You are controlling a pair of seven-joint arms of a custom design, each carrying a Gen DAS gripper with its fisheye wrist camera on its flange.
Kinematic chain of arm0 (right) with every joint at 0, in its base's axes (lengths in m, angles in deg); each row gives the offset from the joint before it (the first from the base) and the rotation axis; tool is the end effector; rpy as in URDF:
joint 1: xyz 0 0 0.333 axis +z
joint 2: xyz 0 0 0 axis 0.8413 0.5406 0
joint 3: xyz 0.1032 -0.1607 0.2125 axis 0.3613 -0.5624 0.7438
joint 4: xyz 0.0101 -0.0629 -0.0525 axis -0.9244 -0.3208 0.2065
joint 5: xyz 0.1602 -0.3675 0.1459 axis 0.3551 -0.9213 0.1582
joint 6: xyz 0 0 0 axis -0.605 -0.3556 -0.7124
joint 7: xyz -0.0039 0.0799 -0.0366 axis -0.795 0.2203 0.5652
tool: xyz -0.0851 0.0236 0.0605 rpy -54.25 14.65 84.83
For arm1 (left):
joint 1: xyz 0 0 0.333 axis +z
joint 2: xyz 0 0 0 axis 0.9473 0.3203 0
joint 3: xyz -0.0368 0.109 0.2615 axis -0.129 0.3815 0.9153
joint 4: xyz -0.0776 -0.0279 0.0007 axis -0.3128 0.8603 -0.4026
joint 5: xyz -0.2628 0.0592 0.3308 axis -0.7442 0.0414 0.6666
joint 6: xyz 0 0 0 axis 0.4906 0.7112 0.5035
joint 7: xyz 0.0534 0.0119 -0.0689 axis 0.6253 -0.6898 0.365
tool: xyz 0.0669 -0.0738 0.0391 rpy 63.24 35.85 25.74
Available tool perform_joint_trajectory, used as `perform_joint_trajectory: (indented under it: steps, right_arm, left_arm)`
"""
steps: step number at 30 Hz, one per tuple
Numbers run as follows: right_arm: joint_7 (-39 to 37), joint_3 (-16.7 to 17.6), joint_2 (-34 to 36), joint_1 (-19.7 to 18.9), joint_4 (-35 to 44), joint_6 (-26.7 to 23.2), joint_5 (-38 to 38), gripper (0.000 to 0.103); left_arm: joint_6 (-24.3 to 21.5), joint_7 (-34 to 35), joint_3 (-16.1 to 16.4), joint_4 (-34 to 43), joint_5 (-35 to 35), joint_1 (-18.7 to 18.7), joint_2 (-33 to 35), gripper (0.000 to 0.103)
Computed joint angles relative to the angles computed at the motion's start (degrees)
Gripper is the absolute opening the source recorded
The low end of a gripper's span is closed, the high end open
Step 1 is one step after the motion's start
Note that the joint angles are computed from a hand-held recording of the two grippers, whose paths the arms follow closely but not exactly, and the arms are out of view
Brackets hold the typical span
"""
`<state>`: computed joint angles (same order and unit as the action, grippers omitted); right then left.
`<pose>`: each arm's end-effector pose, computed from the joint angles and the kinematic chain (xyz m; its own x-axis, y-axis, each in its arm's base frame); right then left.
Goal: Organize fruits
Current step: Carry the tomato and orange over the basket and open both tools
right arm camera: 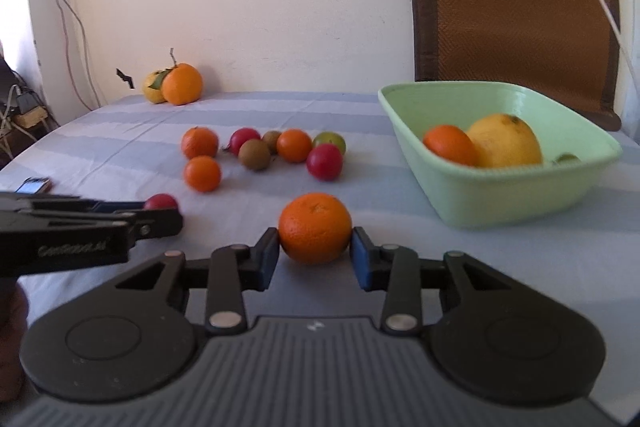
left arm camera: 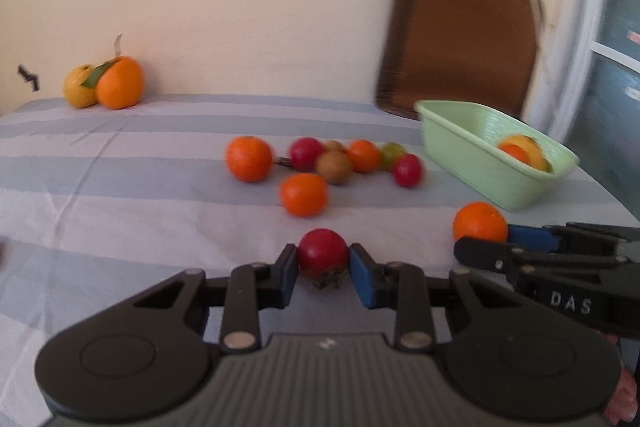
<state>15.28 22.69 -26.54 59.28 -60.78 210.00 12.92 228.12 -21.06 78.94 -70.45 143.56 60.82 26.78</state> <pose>0.6885 0.0707 0.4155 0.7123 -0.6959 -0.0917 -0.4180 -0.3156 -0.8518 0.5841 -0.2442 0.4437 0.2620 -0.9565 0.1282 -0.5173 -0.2514 -0.8180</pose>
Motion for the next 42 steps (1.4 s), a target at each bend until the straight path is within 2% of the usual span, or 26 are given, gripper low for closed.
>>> perform_joint_trajectory:
  steps: [5, 8, 13, 16, 19, 23, 26, 28, 32, 35, 39, 42]
  right_arm:
    - [-4.86, -1.09, -4.21, -1.29, -5.35, -0.57, 4.30, 0.041]
    - [-7.48, -2.06, -5.65, -1.28, -7.20, 0.99, 6.92, 0.041]
    - [-7.38, -3.21, -5.53, -1.18, -7.17, 1.55, 6.57, 0.041]
    - [-6.11, -3.28, -4.92, -1.48, -6.23, -0.13, 5.90, 0.041]
    - [-9.27, -3.09, -5.20, -2.36, -6.33, -1.41, 10.34, 0.041]
    - [-14.21, -3.19, -4.43, -3.46, -4.17, -2.00, 18.58, 0.041]
    - [-17.44, -2.97, -1.56, -4.06, 0.59, 0.03, 24.59, 0.041]
    - [-16.58, -2.56, 1.82, -4.34, 5.46, 2.14, 25.30, 0.041]
    - [-9.22, -1.10, 9.45, -4.95, 15.46, 6.01, 19.51, 0.041]
    - [-5.26, 0.08, 13.22, -5.36, 20.05, 7.88, 15.13, 0.041]
    - [-5.35, 2.95, 15.14, -6.94, 21.73, 9.08, 13.59, 0.042]
    - [-6.08, 4.97, 15.44, -8.40, 21.87, 9.20, 13.45, 0.043]
  left_arm:
    - [3.06, 3.16, -0.57, 2.61, -1.18, -1.15, 2.48, 0.028]
    - [4.17, 5.29, -0.40, 4.86, -1.95, -2.17, 4.49, 0.029]
    - [0.56, 8.05, 0.19, 7.55, -1.41, -4.64, 6.69, 0.034]
    - [0.76, 8.72, 0.57, 7.49, -2.27, -4.86, 6.47, 0.028]
    - [2.90, 10.64, 0.75, 7.74, -5.24, -4.12, 6.28, 0.028]
    - [4.61, 12.27, 1.42, 11.82, -5.73, -3.78, 7.68, 0.028]
    - [5.38, 17.24, 1.61, 18.95, -9.79, -3.43, 11.88, 0.028]
    - [5.86, 21.10, 2.07, 25.13, -12.51, -3.62, 16.10, 0.028]
    - [3.20, 31.65, 1.64, 38.95, -21.68, -3.66, 26.14, 0.028]
    - [-1.39, 37.00, 2.34, 49.39, -26.23, -5.04, 33.46, 0.028]
    - [-5.17, 42.74, 2.58, 59.03, -32.74, -5.90, 40.31, 0.029]
    - [-7.60, 44.99, 4.61, 64.15, -34.89, -7.81, 43.68, 0.031]
